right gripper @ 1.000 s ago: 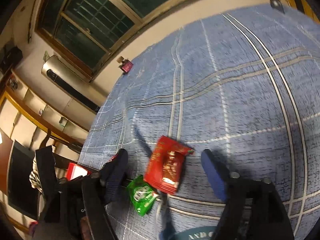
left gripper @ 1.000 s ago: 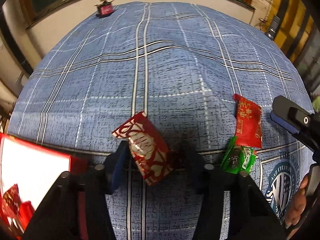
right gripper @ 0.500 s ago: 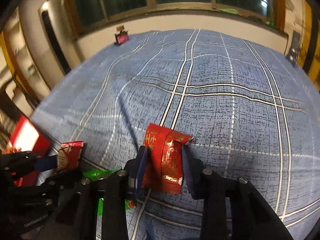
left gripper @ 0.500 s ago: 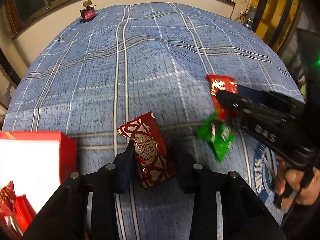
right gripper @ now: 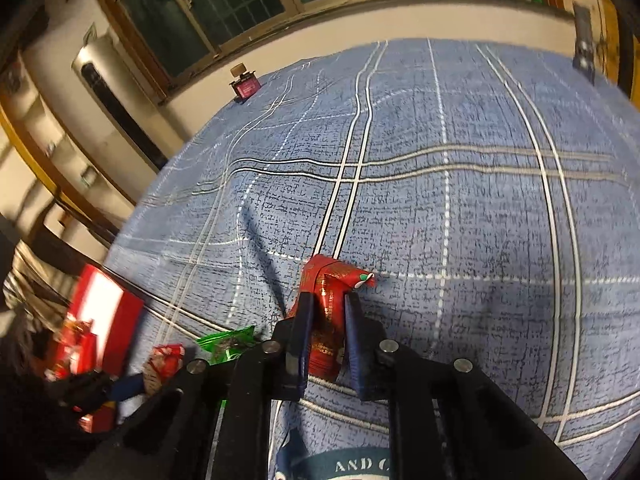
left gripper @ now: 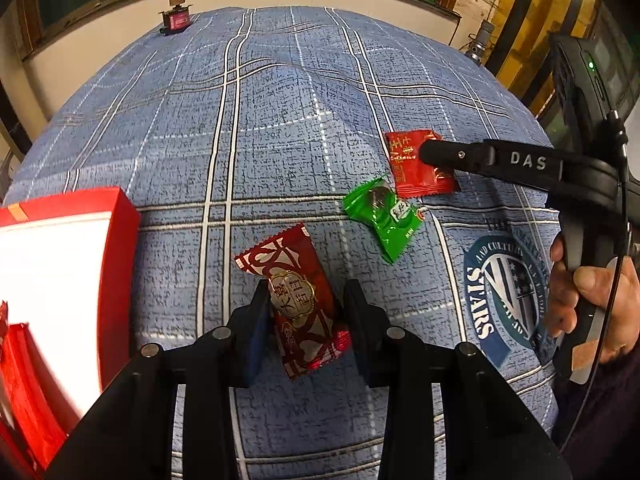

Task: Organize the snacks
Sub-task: 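Lift the red-white packet with the left tool while the right lifts its packet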

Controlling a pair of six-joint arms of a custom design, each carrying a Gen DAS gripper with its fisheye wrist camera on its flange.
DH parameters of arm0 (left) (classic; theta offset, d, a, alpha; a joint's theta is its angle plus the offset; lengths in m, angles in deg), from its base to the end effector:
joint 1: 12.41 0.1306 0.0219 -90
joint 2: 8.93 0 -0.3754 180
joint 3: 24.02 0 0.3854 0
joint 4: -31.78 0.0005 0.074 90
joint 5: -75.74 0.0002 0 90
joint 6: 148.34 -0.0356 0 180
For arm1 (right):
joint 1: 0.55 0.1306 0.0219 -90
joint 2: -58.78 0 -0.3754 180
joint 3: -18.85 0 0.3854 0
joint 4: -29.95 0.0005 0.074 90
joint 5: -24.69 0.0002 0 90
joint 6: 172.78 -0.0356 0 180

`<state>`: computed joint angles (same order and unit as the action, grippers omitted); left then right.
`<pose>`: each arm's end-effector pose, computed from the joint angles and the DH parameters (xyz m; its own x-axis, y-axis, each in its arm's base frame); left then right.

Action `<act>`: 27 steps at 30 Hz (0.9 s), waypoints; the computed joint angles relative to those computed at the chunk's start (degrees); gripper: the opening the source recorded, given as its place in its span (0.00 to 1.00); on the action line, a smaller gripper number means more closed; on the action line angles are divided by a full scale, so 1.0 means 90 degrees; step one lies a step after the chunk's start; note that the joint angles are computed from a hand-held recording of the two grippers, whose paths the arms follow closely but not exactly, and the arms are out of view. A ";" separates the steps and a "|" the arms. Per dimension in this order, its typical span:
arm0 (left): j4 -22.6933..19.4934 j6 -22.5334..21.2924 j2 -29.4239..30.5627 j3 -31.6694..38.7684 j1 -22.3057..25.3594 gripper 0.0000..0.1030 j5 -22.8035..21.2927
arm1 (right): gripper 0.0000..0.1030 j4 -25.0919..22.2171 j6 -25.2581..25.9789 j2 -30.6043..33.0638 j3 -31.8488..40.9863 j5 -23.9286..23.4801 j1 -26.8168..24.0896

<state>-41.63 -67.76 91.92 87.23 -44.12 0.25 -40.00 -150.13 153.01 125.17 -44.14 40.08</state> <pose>0.4380 -0.2817 0.4721 -0.6487 0.5871 -0.4843 0.7215 0.6769 -0.1460 0.3755 0.3046 0.4948 -0.6733 0.5562 -0.4871 0.4154 0.8296 0.3732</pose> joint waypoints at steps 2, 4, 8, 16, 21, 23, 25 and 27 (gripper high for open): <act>0.0001 0.0099 0.0041 0.0038 -0.0021 0.32 0.0059 | 0.15 0.0061 0.0026 -0.0022 -0.0024 -0.0097 -0.0012; 0.0038 0.0171 0.0063 0.0096 -0.0085 0.32 0.0063 | 0.14 0.0098 0.0032 -0.0055 -0.0032 -0.0096 0.0007; 0.0232 0.0105 -0.0060 0.0003 -0.0221 0.32 -0.0155 | 0.12 0.0241 0.0041 -0.0191 -0.0087 -0.0054 0.0048; 0.0302 0.0312 -0.0061 -0.0048 -0.0220 0.32 0.0035 | 0.12 0.0422 0.0152 -0.0214 -0.0108 -0.0233 0.0027; 0.0331 0.0268 0.0079 0.0091 -0.0336 0.32 0.0234 | 0.12 0.0757 0.0149 -0.0304 -0.0346 -0.0611 -0.0062; 0.0276 0.0270 0.0182 0.0165 -0.0368 0.32 0.0341 | 0.12 0.0809 0.0133 -0.0326 -0.0400 -0.0643 -0.0082; 0.0280 0.0321 0.0222 0.0182 -0.0362 0.33 0.0558 | 0.12 0.0920 0.0122 -0.0360 -0.0477 -0.0715 -0.0099; 0.0244 0.0263 0.0264 0.0207 -0.0399 0.33 0.0517 | 0.12 0.1087 0.0112 -0.0407 -0.0595 -0.0875 -0.0137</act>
